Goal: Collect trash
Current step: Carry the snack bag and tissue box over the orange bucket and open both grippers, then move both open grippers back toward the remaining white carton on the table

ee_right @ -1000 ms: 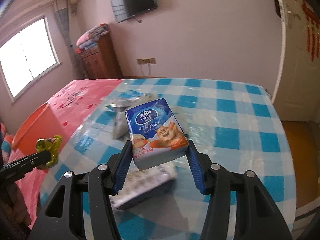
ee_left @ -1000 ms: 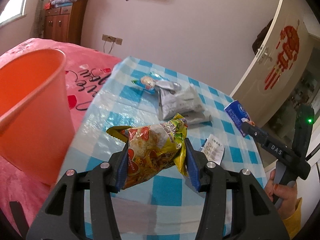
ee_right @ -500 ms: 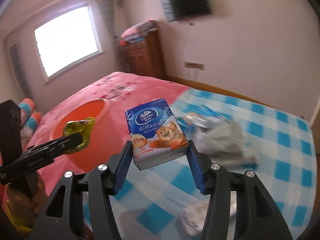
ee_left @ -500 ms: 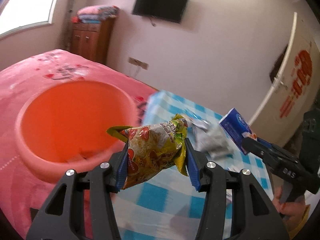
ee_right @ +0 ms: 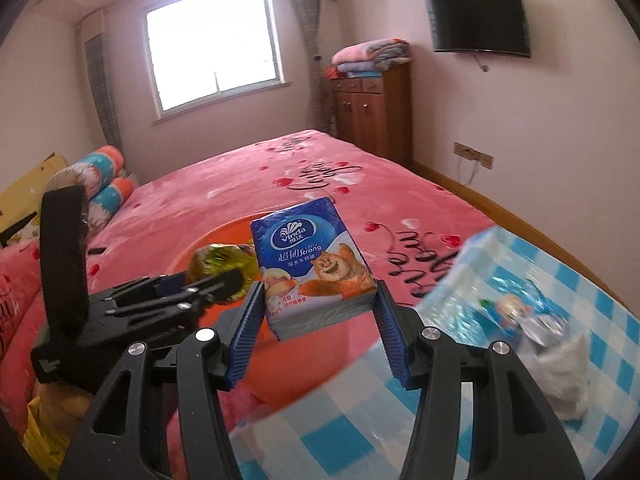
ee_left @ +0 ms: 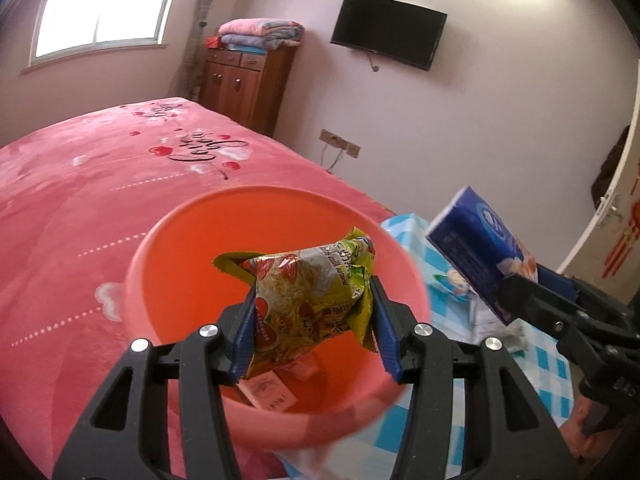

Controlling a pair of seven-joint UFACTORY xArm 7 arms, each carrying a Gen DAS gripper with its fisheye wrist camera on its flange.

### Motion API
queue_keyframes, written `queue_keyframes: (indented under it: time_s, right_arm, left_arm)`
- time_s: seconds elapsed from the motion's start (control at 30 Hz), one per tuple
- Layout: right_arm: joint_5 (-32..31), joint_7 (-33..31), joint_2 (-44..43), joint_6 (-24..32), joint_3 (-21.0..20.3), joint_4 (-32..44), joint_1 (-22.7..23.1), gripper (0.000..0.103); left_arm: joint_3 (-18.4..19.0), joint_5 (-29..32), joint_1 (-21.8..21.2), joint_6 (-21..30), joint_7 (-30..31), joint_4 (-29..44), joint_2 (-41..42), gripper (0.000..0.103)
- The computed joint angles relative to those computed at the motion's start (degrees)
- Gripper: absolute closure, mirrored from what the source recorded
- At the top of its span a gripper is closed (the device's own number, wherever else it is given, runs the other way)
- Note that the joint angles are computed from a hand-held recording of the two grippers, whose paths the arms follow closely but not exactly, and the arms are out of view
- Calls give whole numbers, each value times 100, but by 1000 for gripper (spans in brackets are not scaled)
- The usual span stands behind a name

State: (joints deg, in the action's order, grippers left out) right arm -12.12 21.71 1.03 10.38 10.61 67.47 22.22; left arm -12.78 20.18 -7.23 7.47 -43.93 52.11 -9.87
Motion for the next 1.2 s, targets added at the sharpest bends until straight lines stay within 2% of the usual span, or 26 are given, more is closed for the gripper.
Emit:
queue_keyframes:
  time_s: [0.07, 0.13, 0.2, 0.23, 0.27, 0.3, 0.37, 0.43, 0.5, 0.57, 0.67, 0.77, 0.97, 1.2]
  right_arm:
    - [-334, 203, 259, 43, -20, 285, 62, 46]
    - [-693, 451, 507, 100, -120, 544, 189, 44]
    - [-604, 427, 637, -45, -154, 594, 217, 21]
    - [-406, 328, 628, -200, -130, 512, 174, 19]
    - [-308, 322, 608, -304, -148, 443, 172, 17]
    - [-205, 366, 517, -448, -182, 268, 153, 16]
    - [-589, 936, 391, -523, -436, 80, 281, 13]
    - [-767, 1282, 221, -616, -500, -179, 216, 13]
    - [-1228, 1874, 45, -665, -540, -420, 117, 13]
    - [-1593, 2281, -106, -702, -480, -629, -56, 13]
    - [-2593, 3309, -421, -696, -289, -999, -458, 9]
    - [-3075, 3884, -720, -658, -4, -1334, -873, 9]
    - [-3364, 4473, -1306, -818, 550, -2004, -1700, 9]
    - [-2898, 4355, -1991, -1064, 840, -2726, -2232, 9]
  left_arm:
    - [-33, 161, 124, 69, -140, 3, 24, 48]
    - [-152, 546, 336, 122, -548, 23, 66, 43]
    - [-253, 1018, 506, 97, -956, 3, 31, 33]
    - [-352, 1366, 642, 99, -1245, 3, 1, 28]
    - [-462, 1702, 759, 156, -1556, 26, -23, 18]
    - [-514, 1962, 818, 227, -1791, 38, -57, 17]
    - [-469, 2171, 765, 250, -1981, -16, -130, 16]
    - [-488, 2396, 797, 208, -2244, -65, -197, 15]
    - [-481, 2444, 735, 214, -2316, -94, -235, 15]
    - [-478, 2432, 658, 288, -2287, -123, -285, 15]
    - [-551, 2573, 653, 335, -2383, -137, -354, 15]
    - [-642, 2666, 629, 304, -2492, -149, -407, 15]
    - [-780, 2616, 484, 251, -2395, -117, -416, 15]
    - [-923, 2667, 202, 477, -2299, 18, -376, 15]
